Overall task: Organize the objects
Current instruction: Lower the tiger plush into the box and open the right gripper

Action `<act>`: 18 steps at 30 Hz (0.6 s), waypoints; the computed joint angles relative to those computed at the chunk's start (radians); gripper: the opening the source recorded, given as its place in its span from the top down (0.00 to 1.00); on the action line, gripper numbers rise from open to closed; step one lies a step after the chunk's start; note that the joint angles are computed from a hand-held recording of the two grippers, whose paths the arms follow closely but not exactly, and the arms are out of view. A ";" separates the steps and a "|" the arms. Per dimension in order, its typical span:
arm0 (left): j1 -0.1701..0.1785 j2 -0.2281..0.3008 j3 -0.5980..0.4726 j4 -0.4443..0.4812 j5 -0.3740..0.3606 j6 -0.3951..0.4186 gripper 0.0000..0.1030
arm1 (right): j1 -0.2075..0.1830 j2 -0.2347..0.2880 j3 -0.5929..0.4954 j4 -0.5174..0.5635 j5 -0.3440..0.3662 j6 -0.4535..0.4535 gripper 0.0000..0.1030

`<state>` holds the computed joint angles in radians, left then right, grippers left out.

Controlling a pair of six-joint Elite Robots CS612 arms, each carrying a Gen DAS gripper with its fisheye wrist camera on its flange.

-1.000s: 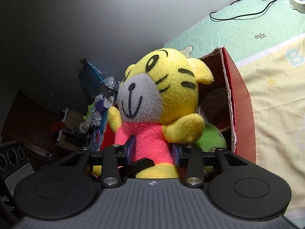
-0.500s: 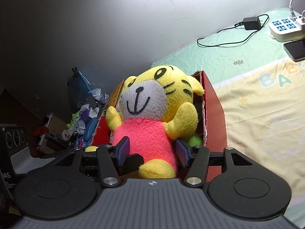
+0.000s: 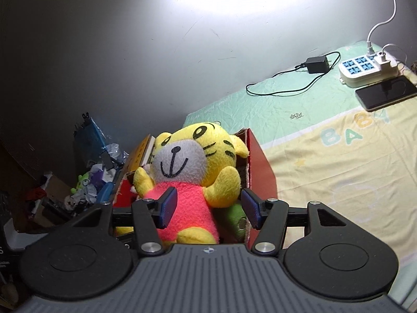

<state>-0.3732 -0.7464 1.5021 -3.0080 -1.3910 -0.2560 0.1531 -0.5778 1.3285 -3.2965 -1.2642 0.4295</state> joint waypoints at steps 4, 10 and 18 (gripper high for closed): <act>-0.023 -0.016 0.021 0.002 0.044 0.008 0.03 | 0.003 -0.014 0.028 -0.016 -0.052 -0.042 0.43; -0.049 -0.032 0.036 0.045 0.041 -0.006 0.03 | 0.002 -0.033 0.067 -0.028 -0.105 -0.068 0.43; -0.089 -0.038 0.041 0.092 0.022 0.015 0.02 | -0.001 -0.059 0.118 -0.022 -0.208 -0.084 0.42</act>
